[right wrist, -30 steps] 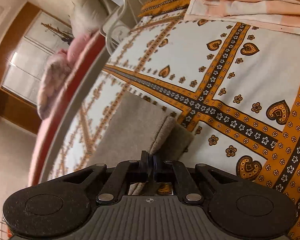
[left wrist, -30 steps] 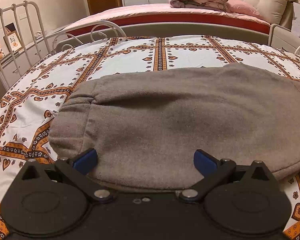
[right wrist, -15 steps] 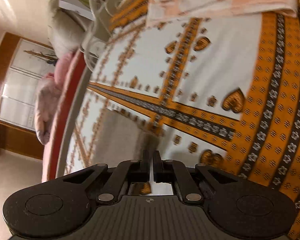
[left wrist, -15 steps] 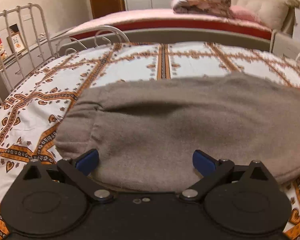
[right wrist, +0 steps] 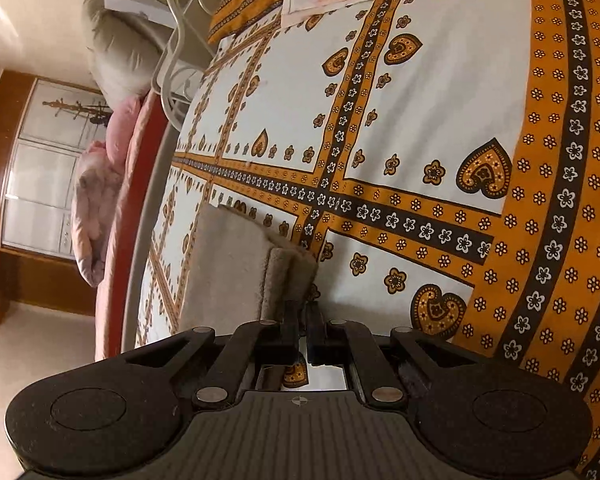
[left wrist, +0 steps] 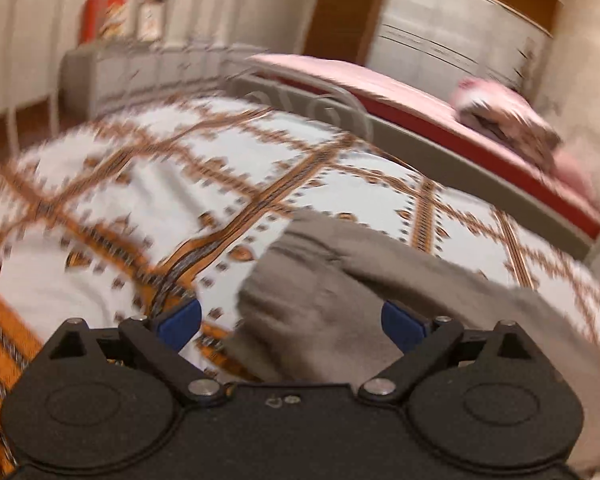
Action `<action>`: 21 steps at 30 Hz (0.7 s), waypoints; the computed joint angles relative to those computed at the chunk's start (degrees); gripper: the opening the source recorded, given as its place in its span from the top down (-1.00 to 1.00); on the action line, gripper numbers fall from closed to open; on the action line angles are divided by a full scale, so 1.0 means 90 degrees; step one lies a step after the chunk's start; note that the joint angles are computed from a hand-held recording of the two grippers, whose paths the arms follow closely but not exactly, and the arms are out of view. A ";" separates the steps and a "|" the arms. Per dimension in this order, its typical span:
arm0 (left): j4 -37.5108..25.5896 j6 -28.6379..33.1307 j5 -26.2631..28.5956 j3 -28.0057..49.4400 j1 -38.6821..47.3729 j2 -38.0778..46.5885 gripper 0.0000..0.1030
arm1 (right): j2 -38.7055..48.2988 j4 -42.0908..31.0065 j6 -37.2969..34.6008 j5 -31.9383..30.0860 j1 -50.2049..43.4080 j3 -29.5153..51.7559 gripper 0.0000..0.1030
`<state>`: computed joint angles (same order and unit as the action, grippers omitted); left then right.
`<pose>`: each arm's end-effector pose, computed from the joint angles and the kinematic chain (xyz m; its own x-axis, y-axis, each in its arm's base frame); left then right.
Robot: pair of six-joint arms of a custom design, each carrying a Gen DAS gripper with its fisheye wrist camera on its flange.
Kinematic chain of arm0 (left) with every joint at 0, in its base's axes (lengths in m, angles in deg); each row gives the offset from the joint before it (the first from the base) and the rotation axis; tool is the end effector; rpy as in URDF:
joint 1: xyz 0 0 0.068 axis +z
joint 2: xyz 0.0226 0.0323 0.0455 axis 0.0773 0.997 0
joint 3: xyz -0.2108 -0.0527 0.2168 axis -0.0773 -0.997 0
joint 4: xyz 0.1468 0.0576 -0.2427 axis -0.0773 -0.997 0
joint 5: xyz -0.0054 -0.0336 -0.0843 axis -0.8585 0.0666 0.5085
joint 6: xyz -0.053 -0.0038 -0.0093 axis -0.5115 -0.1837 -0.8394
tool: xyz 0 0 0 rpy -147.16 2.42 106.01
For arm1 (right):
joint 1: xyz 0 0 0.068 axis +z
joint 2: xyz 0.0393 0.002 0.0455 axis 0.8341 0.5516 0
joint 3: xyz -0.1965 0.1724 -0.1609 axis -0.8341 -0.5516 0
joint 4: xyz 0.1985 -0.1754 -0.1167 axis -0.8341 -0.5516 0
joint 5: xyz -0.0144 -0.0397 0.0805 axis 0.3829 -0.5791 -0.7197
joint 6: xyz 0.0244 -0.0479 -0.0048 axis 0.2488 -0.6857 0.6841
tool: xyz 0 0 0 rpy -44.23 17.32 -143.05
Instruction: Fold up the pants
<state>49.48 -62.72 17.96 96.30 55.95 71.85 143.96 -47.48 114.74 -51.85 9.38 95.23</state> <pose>0.3026 0.3513 0.1386 -0.5311 -0.4029 -0.7454 -0.3579 0.9041 -0.2336 0.2023 -0.1830 0.0433 -0.2461 0.9596 -0.1361 0.5470 0.2535 0.7978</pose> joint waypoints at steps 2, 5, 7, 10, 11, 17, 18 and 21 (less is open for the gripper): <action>-0.0207 -0.0166 0.0020 0.0176 0.0078 0.0104 -0.74 | -0.0040 -0.0023 -0.0016 0.0027 0.0007 -0.0042 0.89; -0.0427 -0.0104 0.0094 0.0311 0.0129 0.0183 -0.66 | -0.0132 -0.0058 0.0006 -0.0017 0.0009 -0.0118 0.71; -0.0639 -0.0032 0.0083 0.0417 0.0094 0.0247 -0.51 | -0.0198 0.0086 0.0181 0.0016 0.0085 -0.0184 0.53; -0.1044 -0.0109 0.0079 0.0687 0.0075 0.0445 -0.28 | -0.0248 0.0361 0.0280 -0.0009 0.0108 -0.0296 0.25; -0.1198 -0.0115 -0.0005 0.0819 0.0032 0.0543 -0.17 | -0.0284 0.0337 0.0223 0.0039 0.0130 -0.0305 0.25; -0.1166 -0.0309 -0.0122 0.1027 -0.0148 0.0848 -0.20 | -0.0138 0.0583 0.0422 -0.0029 0.0171 -0.0306 0.25; -0.1133 -0.0351 -0.0135 0.1017 -0.0164 0.0849 -0.20 | -0.0129 0.0593 0.0434 -0.0014 0.0189 -0.0297 0.25; -0.1063 -0.0425 -0.0114 0.0981 -0.0169 0.0828 -0.19 | -0.0031 0.0741 0.0681 -0.0126 0.0126 -0.0321 0.25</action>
